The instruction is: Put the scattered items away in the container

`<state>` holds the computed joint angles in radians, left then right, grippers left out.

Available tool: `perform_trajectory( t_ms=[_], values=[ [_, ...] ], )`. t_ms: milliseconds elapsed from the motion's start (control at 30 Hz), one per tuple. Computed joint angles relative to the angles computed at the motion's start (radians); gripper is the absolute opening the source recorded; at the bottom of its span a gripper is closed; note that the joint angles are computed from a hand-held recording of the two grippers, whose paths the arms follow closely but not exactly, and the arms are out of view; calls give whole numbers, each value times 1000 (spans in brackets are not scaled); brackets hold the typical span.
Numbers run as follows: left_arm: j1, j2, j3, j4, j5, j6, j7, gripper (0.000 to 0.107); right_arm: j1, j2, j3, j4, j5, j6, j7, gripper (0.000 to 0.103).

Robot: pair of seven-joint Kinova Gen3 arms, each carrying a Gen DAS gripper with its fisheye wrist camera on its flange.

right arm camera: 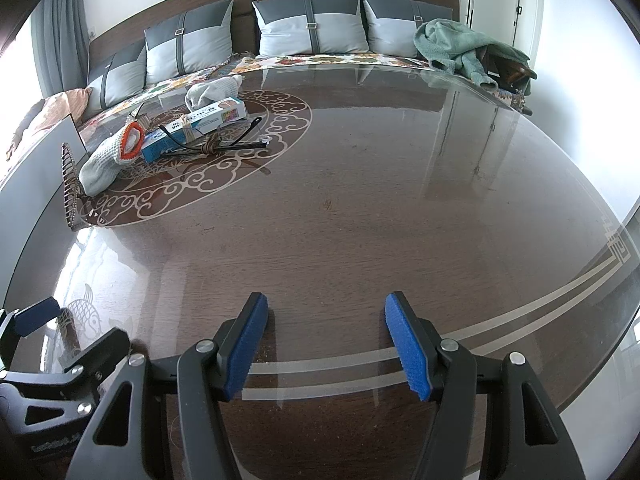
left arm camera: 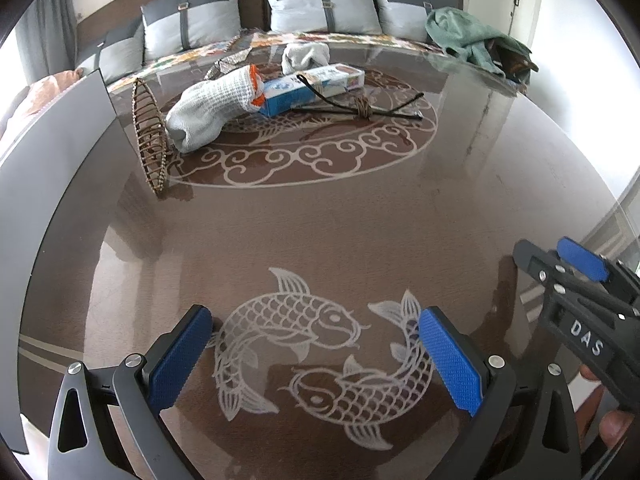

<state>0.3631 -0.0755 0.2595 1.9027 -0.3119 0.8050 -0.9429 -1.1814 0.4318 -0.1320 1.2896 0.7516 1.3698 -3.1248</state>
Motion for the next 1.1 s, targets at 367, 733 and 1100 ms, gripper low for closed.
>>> perform_trajectory(
  t_ms=[367, 733, 1100],
  values=[
    [-79, -61, -80, -63, -135, 86, 148, 103, -4, 4, 2, -4, 3, 1, -2, 64],
    [-102, 235, -231, -400, -219, 345, 246, 103, -3, 5, 4, -1, 7, -8, 3, 67],
    [-301, 224, -1, -343, -5, 91, -149, 103, -4, 8, 6, 2, 14, -14, 0, 69]
  ],
)
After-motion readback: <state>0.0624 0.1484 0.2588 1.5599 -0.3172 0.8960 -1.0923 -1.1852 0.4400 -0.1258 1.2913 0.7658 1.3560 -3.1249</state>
